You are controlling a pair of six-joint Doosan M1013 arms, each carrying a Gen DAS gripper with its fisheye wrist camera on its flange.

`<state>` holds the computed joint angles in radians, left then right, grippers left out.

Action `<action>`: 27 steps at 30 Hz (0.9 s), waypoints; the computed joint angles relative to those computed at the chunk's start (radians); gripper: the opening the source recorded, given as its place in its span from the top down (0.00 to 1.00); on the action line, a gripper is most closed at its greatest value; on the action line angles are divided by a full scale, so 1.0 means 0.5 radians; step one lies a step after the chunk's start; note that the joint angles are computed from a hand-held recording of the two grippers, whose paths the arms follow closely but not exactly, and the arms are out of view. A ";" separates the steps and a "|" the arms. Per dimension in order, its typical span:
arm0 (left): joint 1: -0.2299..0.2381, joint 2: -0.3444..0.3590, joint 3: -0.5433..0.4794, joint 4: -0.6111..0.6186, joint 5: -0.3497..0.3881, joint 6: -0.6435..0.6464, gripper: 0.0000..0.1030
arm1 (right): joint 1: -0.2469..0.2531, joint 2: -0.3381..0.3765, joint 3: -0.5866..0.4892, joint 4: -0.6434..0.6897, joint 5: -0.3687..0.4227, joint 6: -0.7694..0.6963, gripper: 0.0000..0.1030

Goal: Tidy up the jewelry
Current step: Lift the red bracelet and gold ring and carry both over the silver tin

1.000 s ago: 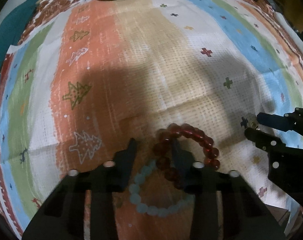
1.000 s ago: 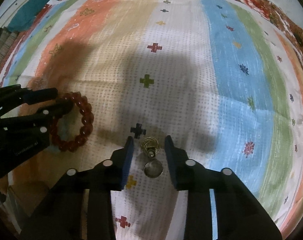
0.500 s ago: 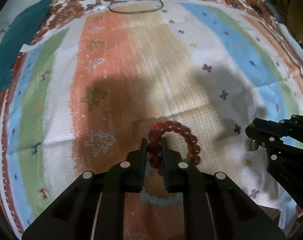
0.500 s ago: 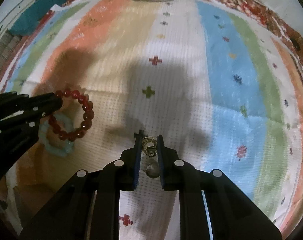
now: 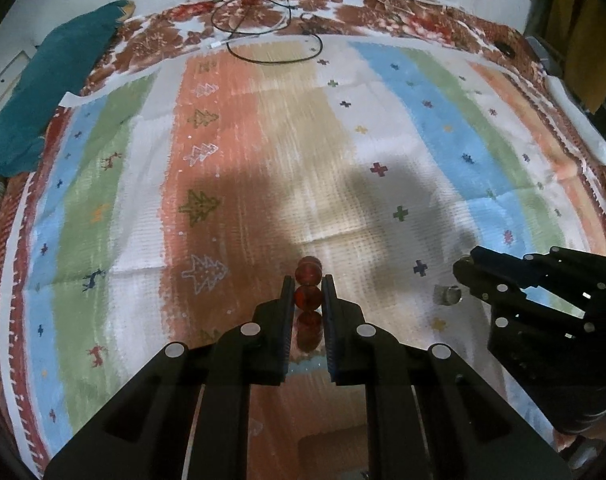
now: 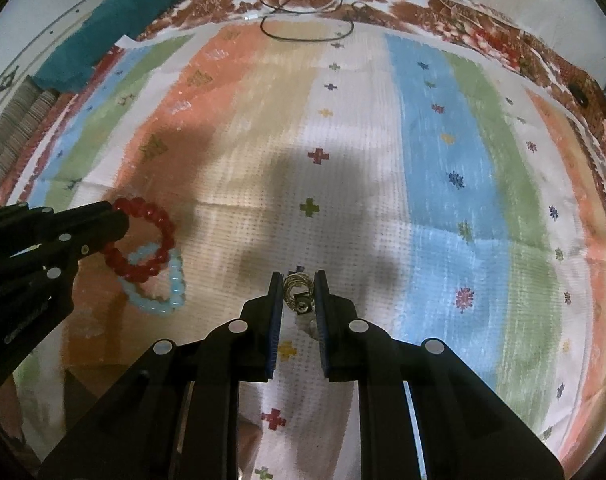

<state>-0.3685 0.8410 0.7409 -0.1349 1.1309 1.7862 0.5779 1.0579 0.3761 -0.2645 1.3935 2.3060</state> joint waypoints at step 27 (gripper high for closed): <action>0.038 -0.267 0.334 -0.151 -0.242 0.028 0.88 | 0.066 -0.138 0.184 -0.047 -0.158 0.029 0.84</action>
<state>-0.3494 0.7074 0.9078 -0.2106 1.0097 1.8002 0.6109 0.9889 0.4683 -0.2880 1.3147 2.3205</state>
